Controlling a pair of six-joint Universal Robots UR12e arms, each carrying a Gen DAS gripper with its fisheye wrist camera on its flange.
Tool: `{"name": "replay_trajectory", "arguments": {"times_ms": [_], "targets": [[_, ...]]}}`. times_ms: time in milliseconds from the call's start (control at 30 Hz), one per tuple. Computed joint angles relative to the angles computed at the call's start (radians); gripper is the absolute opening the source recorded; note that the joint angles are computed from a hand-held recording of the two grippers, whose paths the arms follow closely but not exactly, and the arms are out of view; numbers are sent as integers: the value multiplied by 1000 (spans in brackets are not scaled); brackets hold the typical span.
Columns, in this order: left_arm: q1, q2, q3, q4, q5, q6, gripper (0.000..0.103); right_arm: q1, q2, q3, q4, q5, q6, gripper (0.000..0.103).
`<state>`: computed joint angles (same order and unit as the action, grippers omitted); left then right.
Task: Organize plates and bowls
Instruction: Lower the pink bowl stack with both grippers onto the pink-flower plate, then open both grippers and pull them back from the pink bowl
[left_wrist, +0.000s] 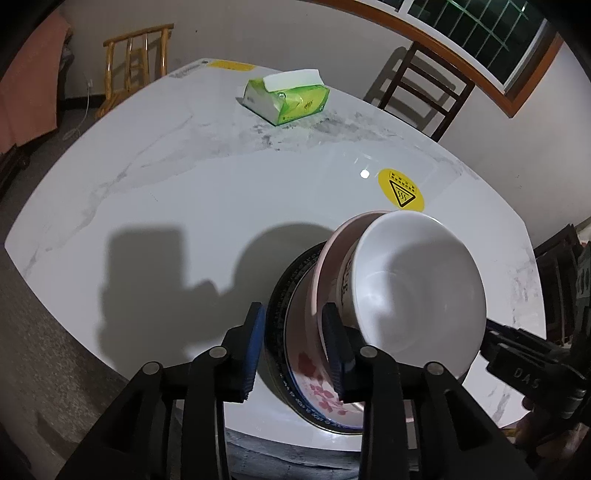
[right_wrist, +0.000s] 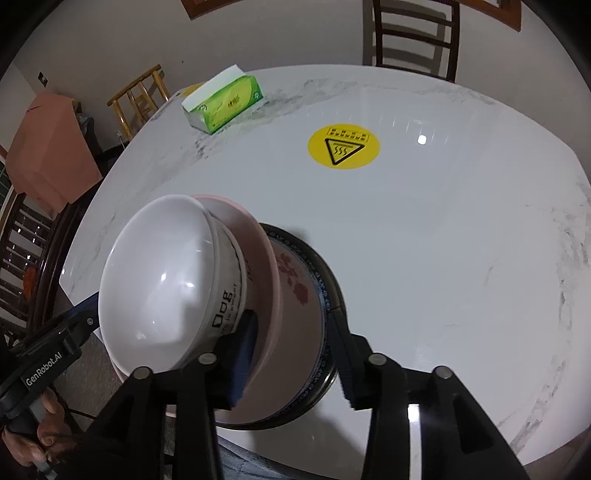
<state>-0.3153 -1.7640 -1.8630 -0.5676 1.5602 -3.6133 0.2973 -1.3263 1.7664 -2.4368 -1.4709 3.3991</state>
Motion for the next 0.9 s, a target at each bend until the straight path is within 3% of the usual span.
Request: {"name": "replay_trajectory", "arguments": {"times_ms": [133, 400, 467, 533, 633, 900], "targets": [[-9, 14, -16, 38, 32, 12, 39, 1, -23, 29, -62, -17, -3, 49], [-48, 32, -38, 82, 135, 41, 44, 20, -57, 84, -167, -53, -35, 51], [-57, 37, -45, 90, 162, 37, 47, 25, -66, 102, -196, -53, -45, 57], [-71, 40, -52, 103, 211, 38, 49, 30, -74, 122, -223, -51, -47, 83], [-90, 46, -65, 120, 262, 34, 52, 38, -85, 147, -266, -54, -53, 83], [-121, 47, -77, 118, 301, 22, 57, 49, -104, 185, -280, -59, -73, 85]]}}
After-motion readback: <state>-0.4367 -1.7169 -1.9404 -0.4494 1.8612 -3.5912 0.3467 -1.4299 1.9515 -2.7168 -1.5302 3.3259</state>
